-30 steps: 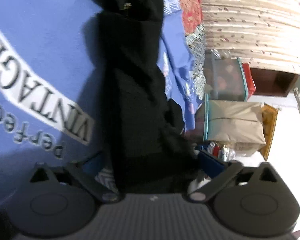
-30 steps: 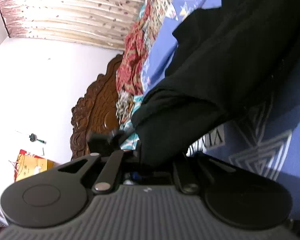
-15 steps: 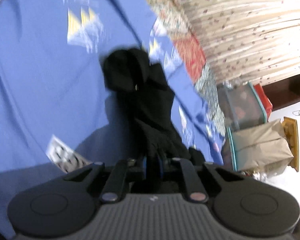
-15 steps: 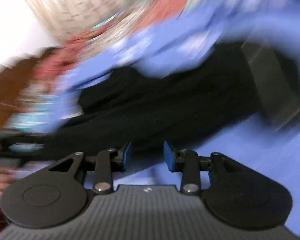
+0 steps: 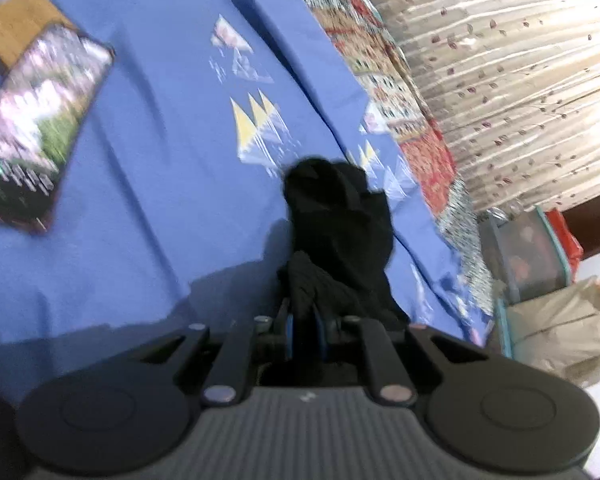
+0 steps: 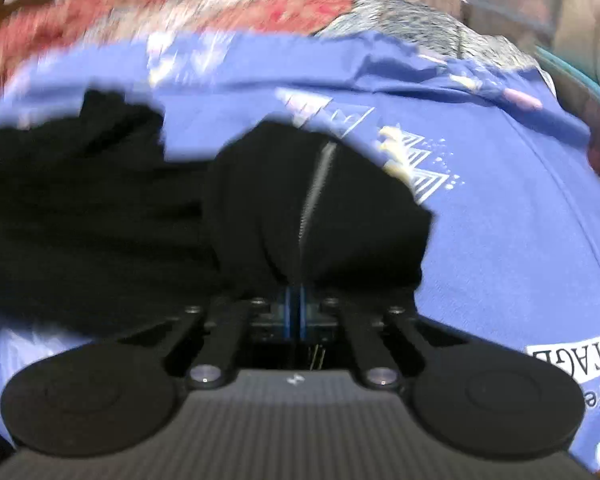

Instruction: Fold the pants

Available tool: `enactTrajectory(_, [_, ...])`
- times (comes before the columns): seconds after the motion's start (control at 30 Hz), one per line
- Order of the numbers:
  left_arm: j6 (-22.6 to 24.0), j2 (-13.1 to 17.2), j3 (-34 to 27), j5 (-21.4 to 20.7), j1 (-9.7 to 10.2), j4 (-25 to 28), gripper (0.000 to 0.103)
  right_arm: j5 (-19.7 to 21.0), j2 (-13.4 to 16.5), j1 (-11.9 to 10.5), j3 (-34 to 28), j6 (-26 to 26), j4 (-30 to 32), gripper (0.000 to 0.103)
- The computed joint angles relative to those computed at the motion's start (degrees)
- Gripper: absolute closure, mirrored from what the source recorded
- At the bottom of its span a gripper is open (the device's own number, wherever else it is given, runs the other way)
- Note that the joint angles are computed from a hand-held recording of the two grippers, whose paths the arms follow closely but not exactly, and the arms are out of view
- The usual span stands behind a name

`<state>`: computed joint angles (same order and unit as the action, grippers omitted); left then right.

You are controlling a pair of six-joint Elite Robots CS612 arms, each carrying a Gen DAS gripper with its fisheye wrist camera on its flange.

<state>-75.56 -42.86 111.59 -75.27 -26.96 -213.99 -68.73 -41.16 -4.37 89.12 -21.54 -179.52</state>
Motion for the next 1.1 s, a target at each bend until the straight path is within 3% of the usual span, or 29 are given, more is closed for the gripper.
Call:
enactTrajectory(0.1, [0.2,-1.68,1.72,4.38,0.04,1.39,0.093,-0.69,-0.86,-0.74,0.13,4.07,-8.06,0.097])
enactTrajectory(0.17, [0.18,-2.97,2.59,5.98,0.24,4.03,0.093,-0.8,-1.12,-2.03,-1.61,11.47,-11.73,0.097])
enactTrajectory(0.23, [0.32,-3.59,3.11,6.43,0.22,5.91,0.093,-2.14,-1.05,-3.35,-4.41,18.13,-13.38,0.096])
enactTrajectory(0.3, [0.23,-3.53,3.03,5.73,0.04,7.58,0.093,-5.54,-0.62,-4.05,-6.74,20.95,-13.87,0.096])
enactTrajectory(0.4, [0.25,-3.65,2.27,6.3,-0.71,12.57,0.093,-14.95,1.69,-4.09,-12.81,22.9,-8.49,0.094])
enactTrajectory(0.47, [-0.65,-3.52,2.04,6.12,-0.9,14.23,0.093,-19.93,3.66,-4.3,-17.49,27.38,0.92,0.089])
enactTrajectory(0.5, [-1.31,-3.47,1.95,5.62,-0.85,14.79,0.092,-21.55,4.41,-4.48,-18.92,30.27,5.27,0.082])
enactTrajectory(0.53, [-1.8,-3.44,2.0,5.3,-0.81,14.93,0.091,-22.88,4.88,-4.69,-19.12,32.85,7.22,0.068])
enactTrajectory(0.57, [-2.09,-3.46,2.1,5.2,-0.83,14.88,0.09,-23.24,4.58,-4.83,-17.75,35.47,6.77,0.059])
enactTrajectory(0.6, [-2.1,-3.47,2.29,5.24,-0.87,14.67,0.089,-22.05,4.26,-5.23,-15.84,38.19,3.92,0.043])
enactTrajectory(0.63, [-1.98,-3.5,2.32,5.05,-0.84,14.79,0.082,-20.25,4.02,-5.65,-13.31,39.98,-1.19,0.037])
enactTrajectory(0.83, [1.01,-3.84,1.88,3.23,-0.52,15.02,0.056,-16.03,2.79,-7.24,-6.88,41.05,-8.01,0.038])
enactTrajectory(0.93, [3.01,-3.65,1.8,2.12,-0.82,13.73,0.04,-14.0,2.86,-7.47,-7.08,37.83,-7.03,0.038])
enactTrajectory(1.0, [3.77,-3.65,1.66,1.24,-1.05,14.05,0.038,-13.86,2.84,-7.65,-6.96,36.37,-6.21,0.038])
enactTrajectory(1.1, [4.73,-4.04,1.79,1.58,-1.66,14.93,0.038,-12.42,3.74,-7.87,-8.79,39.44,-4.21,0.043])
